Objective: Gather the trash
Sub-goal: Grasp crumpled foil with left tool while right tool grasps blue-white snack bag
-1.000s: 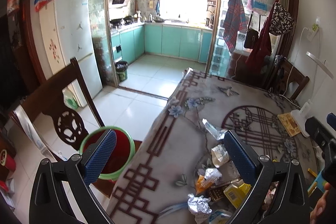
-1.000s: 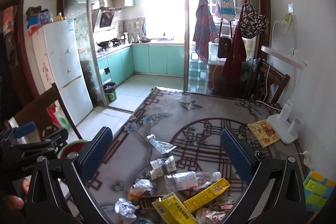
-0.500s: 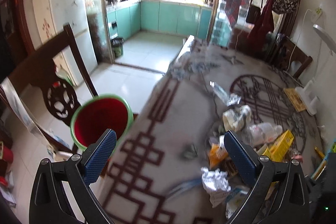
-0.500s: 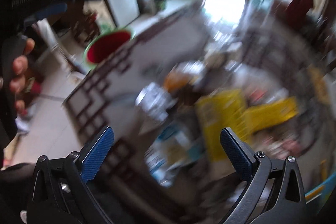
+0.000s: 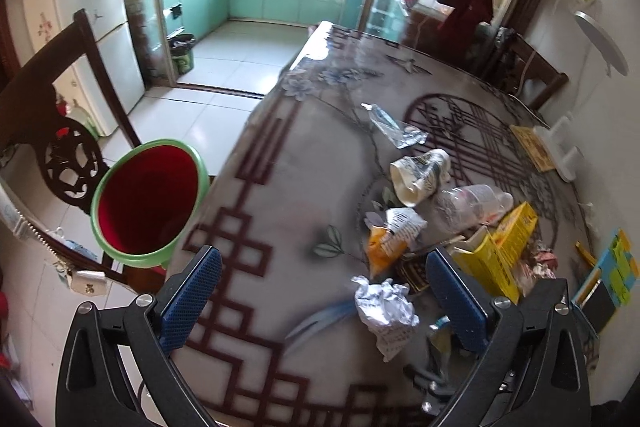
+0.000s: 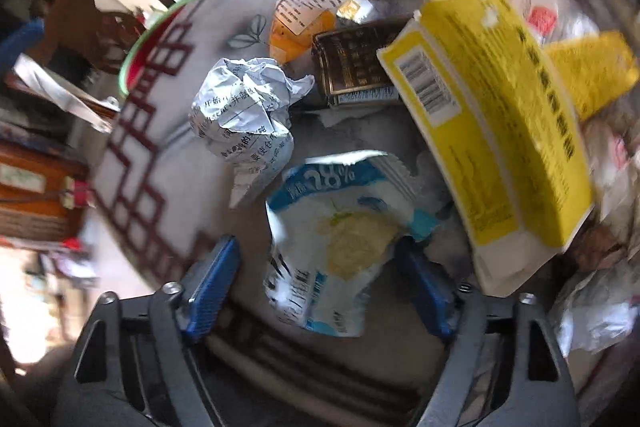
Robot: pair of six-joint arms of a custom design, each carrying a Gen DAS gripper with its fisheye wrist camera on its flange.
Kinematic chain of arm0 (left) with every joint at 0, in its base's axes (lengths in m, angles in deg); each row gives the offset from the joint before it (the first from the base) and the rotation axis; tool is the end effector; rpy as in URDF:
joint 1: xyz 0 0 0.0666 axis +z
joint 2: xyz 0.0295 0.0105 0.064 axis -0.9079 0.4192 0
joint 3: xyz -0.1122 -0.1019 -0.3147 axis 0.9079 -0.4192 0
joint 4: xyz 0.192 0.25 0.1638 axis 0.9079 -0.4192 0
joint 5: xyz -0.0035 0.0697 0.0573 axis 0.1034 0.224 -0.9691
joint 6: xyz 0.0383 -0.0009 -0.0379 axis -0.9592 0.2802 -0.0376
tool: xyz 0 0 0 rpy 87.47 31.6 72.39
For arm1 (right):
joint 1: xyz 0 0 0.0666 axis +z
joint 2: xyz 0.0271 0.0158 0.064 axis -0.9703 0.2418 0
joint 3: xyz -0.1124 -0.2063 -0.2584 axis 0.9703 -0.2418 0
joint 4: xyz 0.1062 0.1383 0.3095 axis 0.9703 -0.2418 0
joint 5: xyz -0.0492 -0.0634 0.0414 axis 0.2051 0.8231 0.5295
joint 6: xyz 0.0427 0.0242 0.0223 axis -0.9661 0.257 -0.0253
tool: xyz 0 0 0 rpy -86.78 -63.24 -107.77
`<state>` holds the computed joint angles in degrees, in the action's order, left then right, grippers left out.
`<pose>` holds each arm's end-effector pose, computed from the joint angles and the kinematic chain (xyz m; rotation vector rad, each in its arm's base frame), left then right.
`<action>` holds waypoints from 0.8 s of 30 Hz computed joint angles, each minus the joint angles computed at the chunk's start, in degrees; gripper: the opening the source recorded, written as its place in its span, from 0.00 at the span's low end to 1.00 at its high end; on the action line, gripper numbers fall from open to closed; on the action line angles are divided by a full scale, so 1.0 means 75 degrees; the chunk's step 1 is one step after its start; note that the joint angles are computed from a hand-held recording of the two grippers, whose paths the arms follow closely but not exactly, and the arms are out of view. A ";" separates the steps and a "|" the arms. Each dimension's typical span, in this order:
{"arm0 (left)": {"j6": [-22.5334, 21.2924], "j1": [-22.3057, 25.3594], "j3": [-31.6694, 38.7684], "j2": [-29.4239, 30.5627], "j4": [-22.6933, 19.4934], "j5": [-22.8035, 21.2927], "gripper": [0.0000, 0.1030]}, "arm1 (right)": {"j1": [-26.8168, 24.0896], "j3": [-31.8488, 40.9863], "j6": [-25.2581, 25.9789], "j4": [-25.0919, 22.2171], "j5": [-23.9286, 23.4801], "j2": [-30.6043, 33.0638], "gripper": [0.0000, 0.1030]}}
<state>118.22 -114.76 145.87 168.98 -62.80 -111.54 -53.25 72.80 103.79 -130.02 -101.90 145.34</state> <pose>0.3239 -0.3528 0.3967 -0.6432 2.4483 -0.0362 0.3868 0.1708 0.3056 -1.0848 2.7586 0.3613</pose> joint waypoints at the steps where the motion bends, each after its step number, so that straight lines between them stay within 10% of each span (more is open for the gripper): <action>1: -0.0106 0.0010 -0.0024 -0.0018 0.0099 0.0066 0.99 | 0.0048 -0.0088 0.0047 0.0183 0.0191 -0.0084 0.55; 7: -0.0512 0.0122 -0.0321 -0.0050 0.0738 0.0714 0.99 | -0.0450 0.0226 -0.0257 0.0064 -0.0523 -0.0103 0.24; 16: -0.0577 0.0353 -0.0828 0.0504 0.1692 0.2413 0.97 | -0.1245 0.1085 -0.0740 0.0153 -0.1425 -0.0498 0.23; 24: -0.0700 0.0508 -0.1263 0.0660 0.2832 0.3315 0.57 | -0.1061 0.0952 -0.0913 0.0312 -0.1127 -0.0594 0.23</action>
